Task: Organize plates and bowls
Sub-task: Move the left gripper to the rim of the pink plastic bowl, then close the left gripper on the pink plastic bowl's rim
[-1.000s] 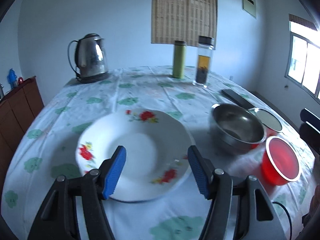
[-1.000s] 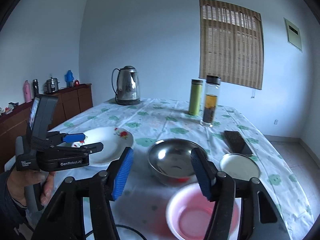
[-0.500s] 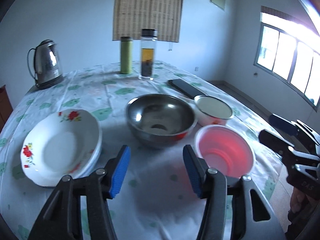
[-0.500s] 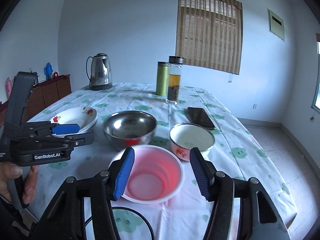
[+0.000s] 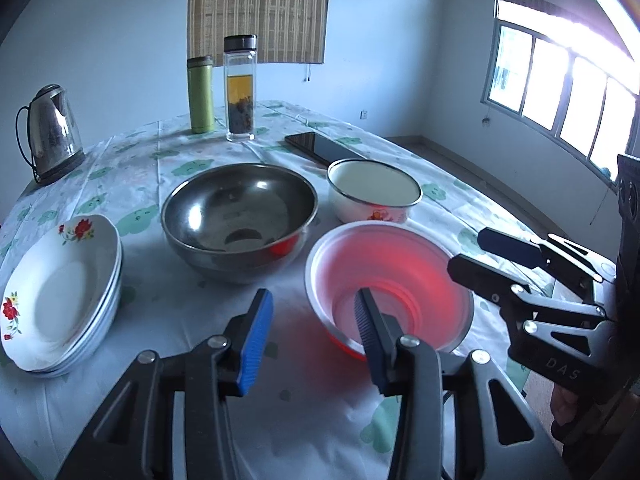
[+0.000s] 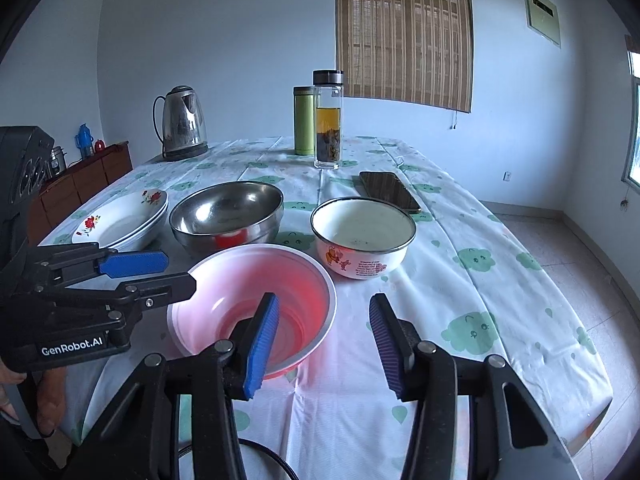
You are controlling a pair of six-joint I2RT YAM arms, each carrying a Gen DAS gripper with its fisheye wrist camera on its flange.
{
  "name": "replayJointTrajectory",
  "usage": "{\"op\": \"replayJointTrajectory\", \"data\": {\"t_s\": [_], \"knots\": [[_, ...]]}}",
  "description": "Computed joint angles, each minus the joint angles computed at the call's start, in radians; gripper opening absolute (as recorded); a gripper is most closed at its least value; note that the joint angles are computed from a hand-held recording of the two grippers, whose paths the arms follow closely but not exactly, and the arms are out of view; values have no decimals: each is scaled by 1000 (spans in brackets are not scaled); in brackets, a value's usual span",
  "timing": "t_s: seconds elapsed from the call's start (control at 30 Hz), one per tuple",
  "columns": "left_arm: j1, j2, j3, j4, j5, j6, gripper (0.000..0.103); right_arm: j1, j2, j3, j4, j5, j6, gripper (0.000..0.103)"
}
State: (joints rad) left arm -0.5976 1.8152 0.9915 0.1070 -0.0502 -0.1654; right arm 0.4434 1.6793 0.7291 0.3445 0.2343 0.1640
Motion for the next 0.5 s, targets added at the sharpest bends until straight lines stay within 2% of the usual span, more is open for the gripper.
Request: {"op": "replayJointTrajectory", "data": {"t_s": [0.2, 0.27, 0.37, 0.43, 0.5], "knots": [[-7, 33, 27, -6, 12, -1, 42, -27, 41, 12, 16, -46, 22, 43], [-7, 48, 39, -9, 19, 1, 41, -32, 57, 20, 20, -57, 28, 38], [-5, 68, 55, -17, 35, -2, 33, -36, 71, 26, 21, -66, 33, 33], [-4, 77, 61, -19, 46, -5, 25, -39, 77, 27, 26, -77, 33, 27], [-5, 80, 64, -19, 48, -2, 17, -39, 77, 23, 36, -81, 30, 26]]}}
